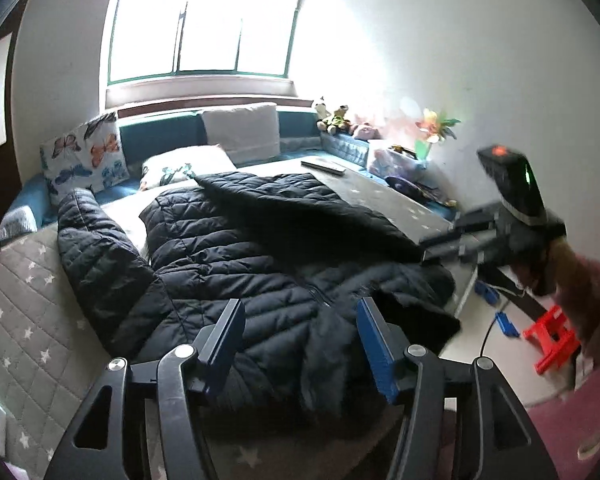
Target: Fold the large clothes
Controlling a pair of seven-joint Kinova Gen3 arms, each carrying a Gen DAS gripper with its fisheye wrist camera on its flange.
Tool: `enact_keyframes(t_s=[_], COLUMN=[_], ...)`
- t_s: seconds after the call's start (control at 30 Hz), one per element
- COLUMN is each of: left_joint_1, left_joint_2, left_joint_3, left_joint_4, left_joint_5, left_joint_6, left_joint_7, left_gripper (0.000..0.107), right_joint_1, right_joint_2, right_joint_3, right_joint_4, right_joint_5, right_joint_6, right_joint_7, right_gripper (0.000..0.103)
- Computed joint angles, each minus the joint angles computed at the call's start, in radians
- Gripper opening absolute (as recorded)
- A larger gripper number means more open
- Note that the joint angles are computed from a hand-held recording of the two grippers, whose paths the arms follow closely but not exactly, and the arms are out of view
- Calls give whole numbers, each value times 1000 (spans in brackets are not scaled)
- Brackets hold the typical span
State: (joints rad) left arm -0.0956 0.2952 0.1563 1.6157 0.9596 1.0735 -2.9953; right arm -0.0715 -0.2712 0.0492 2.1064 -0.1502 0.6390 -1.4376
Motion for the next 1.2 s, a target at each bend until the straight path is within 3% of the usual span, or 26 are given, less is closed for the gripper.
enact_keyframes(t_s=[0.13,0.3,0.4,0.5,0.6,0.67,0.73,0.83,0.97,1.1,1.2], left_joint_1=[130,194,205,180,155,147,144,128,110,95,90], left_joint_2=[92,197,253,258,257,264,261,253,242,239,243], left_joint_3=[-39,37,61,99,129,142,149,160,168,171,168], left_joint_4=[-103,-148,-146,-85,-51,-37,-27,-9,14,26,22], left_joint_5=[-127,-318,-372,-373,-365,-356,-351,-338,-311,-286,-274], left_joint_6=[-36,-115,-121,-201,-240,-261,-276,-293,-302,-295,-280], left_joint_7=[162,294,332,283,232,210,201,170,143,114,103], left_gripper=[62,62,62,62,64,65,66,67,69,71,71], right_joint_1=[-46,-30,-6,-1,5,-46,-56,-113,-90,-93,-140], right_joint_2=[116,207,232,237,220,229,262,348,516,680,754], right_joint_3=[19,-29,-26,-31,-55,-7,-14,20,-16,-1,36], right_joint_4=[-16,-23,-28,-52,-121,-186,-264,-389,-571,-741,-788], right_joint_5=[-72,-68,-82,-49,52,99,181,303,443,487,561], right_joint_6=[-7,25,73,119,178,215,231,256,302,366,367], right_joint_7=[84,85,100,80,28,4,-41,-103,-182,-223,-270], right_gripper=[40,44,45,45,46,55,70,71,71,71,71])
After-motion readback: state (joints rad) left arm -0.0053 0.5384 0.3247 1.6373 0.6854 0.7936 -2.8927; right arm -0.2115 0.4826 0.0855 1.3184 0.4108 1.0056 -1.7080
